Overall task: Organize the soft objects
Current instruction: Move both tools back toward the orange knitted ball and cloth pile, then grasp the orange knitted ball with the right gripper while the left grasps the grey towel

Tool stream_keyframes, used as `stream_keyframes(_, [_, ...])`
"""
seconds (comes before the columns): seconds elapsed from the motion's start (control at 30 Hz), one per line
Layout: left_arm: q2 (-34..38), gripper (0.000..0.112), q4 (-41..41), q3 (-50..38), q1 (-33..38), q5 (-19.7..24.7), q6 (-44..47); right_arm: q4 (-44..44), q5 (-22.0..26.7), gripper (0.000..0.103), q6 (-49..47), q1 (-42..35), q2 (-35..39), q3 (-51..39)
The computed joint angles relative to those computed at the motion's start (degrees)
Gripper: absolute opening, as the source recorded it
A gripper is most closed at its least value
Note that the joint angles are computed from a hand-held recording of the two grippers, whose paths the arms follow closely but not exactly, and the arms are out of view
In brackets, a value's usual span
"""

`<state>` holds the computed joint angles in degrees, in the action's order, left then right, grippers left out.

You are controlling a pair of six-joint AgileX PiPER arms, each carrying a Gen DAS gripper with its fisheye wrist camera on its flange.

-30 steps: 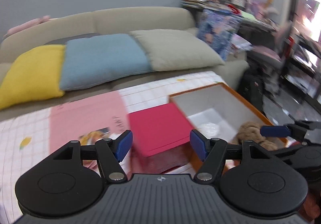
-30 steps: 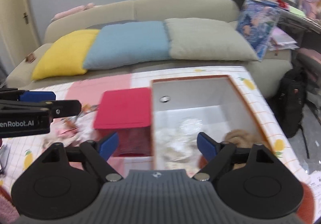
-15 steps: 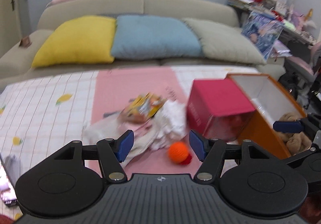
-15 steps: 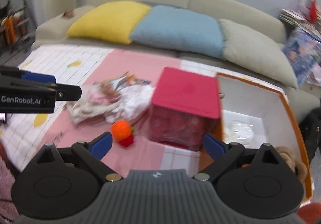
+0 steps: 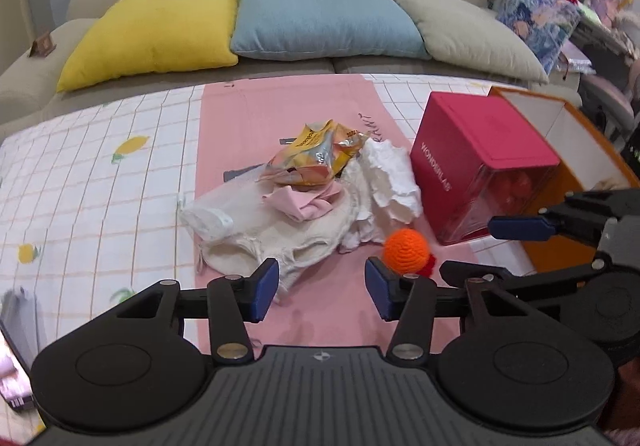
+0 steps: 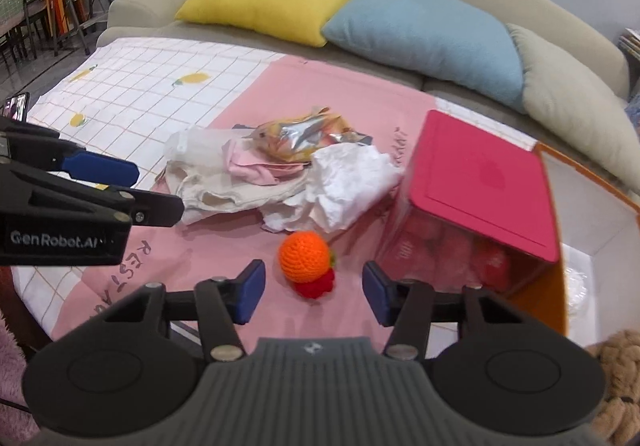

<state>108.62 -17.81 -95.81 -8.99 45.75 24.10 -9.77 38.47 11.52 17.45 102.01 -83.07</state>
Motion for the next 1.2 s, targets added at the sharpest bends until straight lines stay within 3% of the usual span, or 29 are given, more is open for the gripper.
stream_keyframes(0.5, [14.33, 0.061, -1.51, -17.07, 1.42, 7.84, 6.88, 3.5, 3.98, 0.047, -5.9, -0.26, 12.37, -13.87])
stream_keyframes(0.67, [14.84, 0.07, 0.72, -14.24, 0.68, 3.86, 10.86, 5.01, 4.41, 0.047, -7.93, -0.88, 14.01, -13.94])
stream_keyframes(0.83, [15.81, 0.071, 5.36, -12.5, -1.23, 0.98, 14.39, 5.73, 3.44, 0.047, -8.64, -1.61, 15.42, -13.77])
stream_keyframes(0.93, [17.22, 0.071, 8.41, -13.49, -2.31, 1.17, 11.61, 6.84, 4.33, 0.041, -9.53, -2.18, 16.68, -14.73])
stream_keyframes(1.03, [17.23, 0.061, 9.39, -12.89, -2.96, -0.06, 9.21, 6.36, 3.78, 0.041, -8.96, -2.26, 16.73, -14.35])
stream_keyframes(1.2, [15.76, 0.02, 10.97, -10.53, -3.87, -1.39, 8.66, 8.1, 4.49, 0.04, -10.63, -2.66, 16.4, -14.32])
